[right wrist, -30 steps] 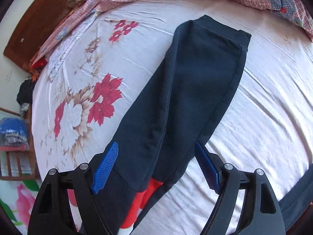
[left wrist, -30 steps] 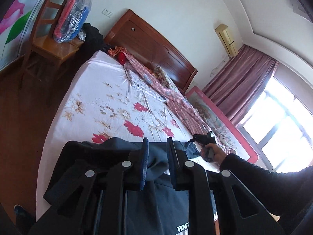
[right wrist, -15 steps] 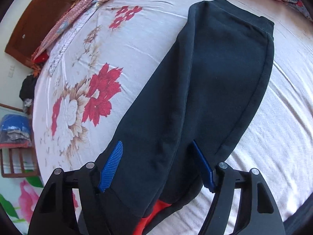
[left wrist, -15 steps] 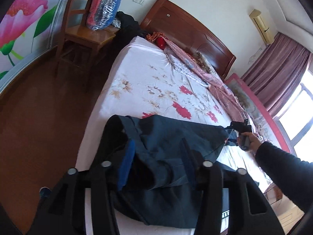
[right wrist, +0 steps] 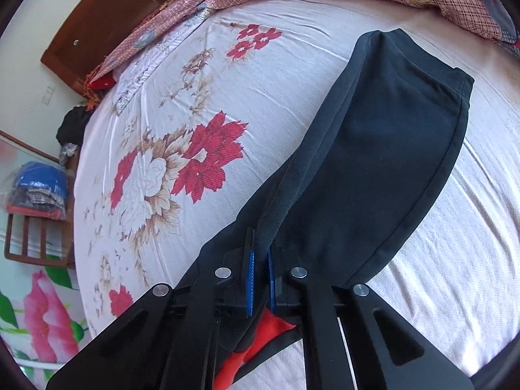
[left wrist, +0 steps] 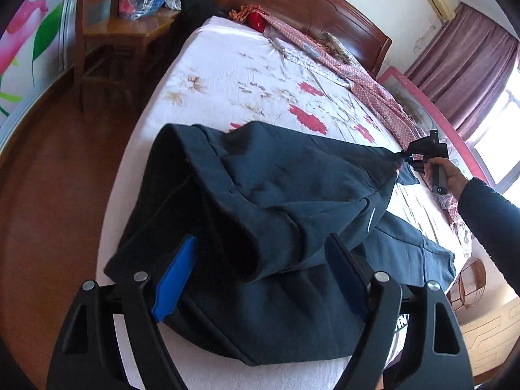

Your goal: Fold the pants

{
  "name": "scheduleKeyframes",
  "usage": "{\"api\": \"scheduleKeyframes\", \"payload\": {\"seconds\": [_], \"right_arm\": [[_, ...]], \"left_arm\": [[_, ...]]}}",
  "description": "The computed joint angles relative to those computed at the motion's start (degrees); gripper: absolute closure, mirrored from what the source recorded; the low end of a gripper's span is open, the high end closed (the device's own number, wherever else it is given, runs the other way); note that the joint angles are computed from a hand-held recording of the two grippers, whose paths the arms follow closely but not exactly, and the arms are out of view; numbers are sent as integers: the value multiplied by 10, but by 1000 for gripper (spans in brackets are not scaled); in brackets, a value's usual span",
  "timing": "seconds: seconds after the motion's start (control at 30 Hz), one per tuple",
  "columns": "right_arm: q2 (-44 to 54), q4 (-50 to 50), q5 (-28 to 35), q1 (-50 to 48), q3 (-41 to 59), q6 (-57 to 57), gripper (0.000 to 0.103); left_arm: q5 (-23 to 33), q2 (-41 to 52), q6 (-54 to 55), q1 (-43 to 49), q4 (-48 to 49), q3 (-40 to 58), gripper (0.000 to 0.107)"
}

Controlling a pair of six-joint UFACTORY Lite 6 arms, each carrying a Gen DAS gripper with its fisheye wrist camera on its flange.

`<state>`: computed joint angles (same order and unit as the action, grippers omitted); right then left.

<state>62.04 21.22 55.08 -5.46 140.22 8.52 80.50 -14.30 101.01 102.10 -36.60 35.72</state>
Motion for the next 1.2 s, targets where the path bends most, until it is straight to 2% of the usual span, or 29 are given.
{"api": "scheduleKeyframes", "payload": {"seconds": [0.07, 0.13, 0.17, 0.2, 0.23, 0.33, 0.4, 0.5, 0.67, 0.83, 0.93, 1.03, 1.07, 1.2], "right_arm": [[1, -2, 0, 1, 2, 1, 98], [5, -1, 2, 1, 9, 1, 97], [8, -6, 3, 3, 14, 3, 98], [-3, -5, -7, 3, -5, 0, 98], [-18, 2, -20, 2, -28, -8, 98], [-53, 13, -40, -1, -70, -29, 98], [-87, 31, -53, -9, -109, -50, 98], [-151, 62, -66, -21, -175, -89, 98], [-288, 140, -74, -50, -304, -171, 98], [-498, 204, -73, -79, -514, -273, 98], [-647, 248, -51, -121, -680, -342, 98], [-804, 273, -1, -184, -851, -404, 98], [-862, 254, 5, -198, -904, -415, 98], [-1047, 239, 134, -374, -1093, -500, 98]], "left_arm": [[-1, 8, -7, -25, -5, -10, 27], [-9, 29, -28, -56, -1, -15, 34], [-17, 38, -39, -74, -4, -20, 45], [-37, 37, -52, -94, -7, -29, 68], [-35, 51, -59, -106, -12, -28, 83], [-34, 33, -72, -115, -43, -31, 98], [-32, -4, -72, -119, -60, -29, 101], [-4, -20, -82, -125, -98, 25, 101], [42, 48, -111, -135, -150, 173, 101], [92, 138, -100, -113, -160, 284, 101], [116, 189, -66, -81, -143, 323, 101], [112, 220, -30, -56, -111, 327, 101], [107, 220, -4, -45, -98, 316, 101], [57, 225, 85, -1, -15, 260, 100]]}}
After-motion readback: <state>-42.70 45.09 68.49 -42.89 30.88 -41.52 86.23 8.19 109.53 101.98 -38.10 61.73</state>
